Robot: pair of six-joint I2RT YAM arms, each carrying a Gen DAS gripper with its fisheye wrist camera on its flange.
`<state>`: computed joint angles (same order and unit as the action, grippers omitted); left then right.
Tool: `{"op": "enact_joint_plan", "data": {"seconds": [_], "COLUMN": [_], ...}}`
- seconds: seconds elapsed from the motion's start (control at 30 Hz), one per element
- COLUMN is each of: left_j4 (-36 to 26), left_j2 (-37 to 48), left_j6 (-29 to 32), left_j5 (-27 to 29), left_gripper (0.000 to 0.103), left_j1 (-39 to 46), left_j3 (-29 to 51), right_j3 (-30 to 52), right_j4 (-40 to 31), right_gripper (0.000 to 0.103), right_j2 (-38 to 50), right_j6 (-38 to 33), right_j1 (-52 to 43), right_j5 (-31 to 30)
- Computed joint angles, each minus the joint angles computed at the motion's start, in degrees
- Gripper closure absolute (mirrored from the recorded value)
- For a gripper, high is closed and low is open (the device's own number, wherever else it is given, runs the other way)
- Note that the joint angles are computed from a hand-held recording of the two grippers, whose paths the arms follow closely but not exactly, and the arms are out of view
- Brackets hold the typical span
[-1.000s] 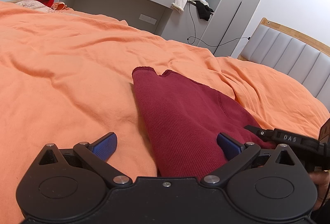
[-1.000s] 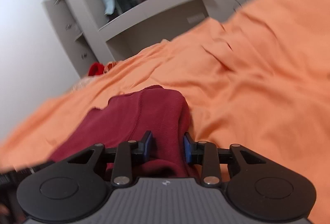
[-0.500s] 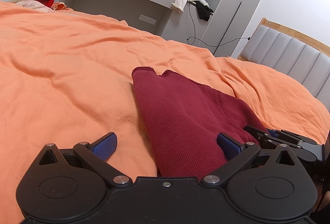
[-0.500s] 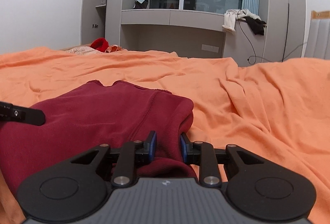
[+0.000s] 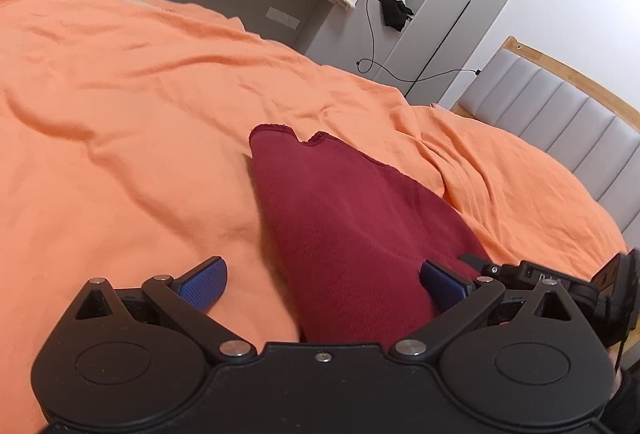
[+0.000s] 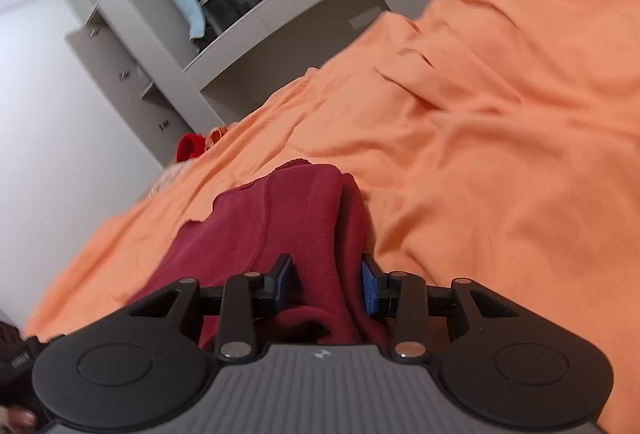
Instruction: Fold small clothes
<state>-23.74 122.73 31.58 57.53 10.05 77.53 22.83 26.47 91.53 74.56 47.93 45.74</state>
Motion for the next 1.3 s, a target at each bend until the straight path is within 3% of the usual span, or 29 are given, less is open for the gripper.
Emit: {"op": "enact_joint_plan", "data": {"seconds": [0.2,0.63,1.13,1.3], "left_j4": [-7.7,-5.7,-15.3,-18.7], "left_j2": [2.8,2.0,4.2,5.5], "left_j6": [4.8,5.1,6.3,6.3], "left_j5": [-3.6,-3.4,-8.7,-10.5], "left_gripper": [0.000,0.000,0.001,0.008], "left_j1": [-2.2,-1.9,-4.3,-5.9], "left_j3": [6.3,4.2,12.3,15.8], "right_j3": [0.5,1.4,13.9,14.6], "right_j4": [-0.2,-1.1,-21.4,-23.2], "right_gripper": [0.061,0.059,0.071,0.072], "right_j2": [1.1,1.8,3.5,3.4], "right_j6": [0.7,2.0,2.2,2.6], "right_j1": [0.3,1.2,2.5,2.7], "right_j5": [0.8,2.0,5.7,5.9]}}
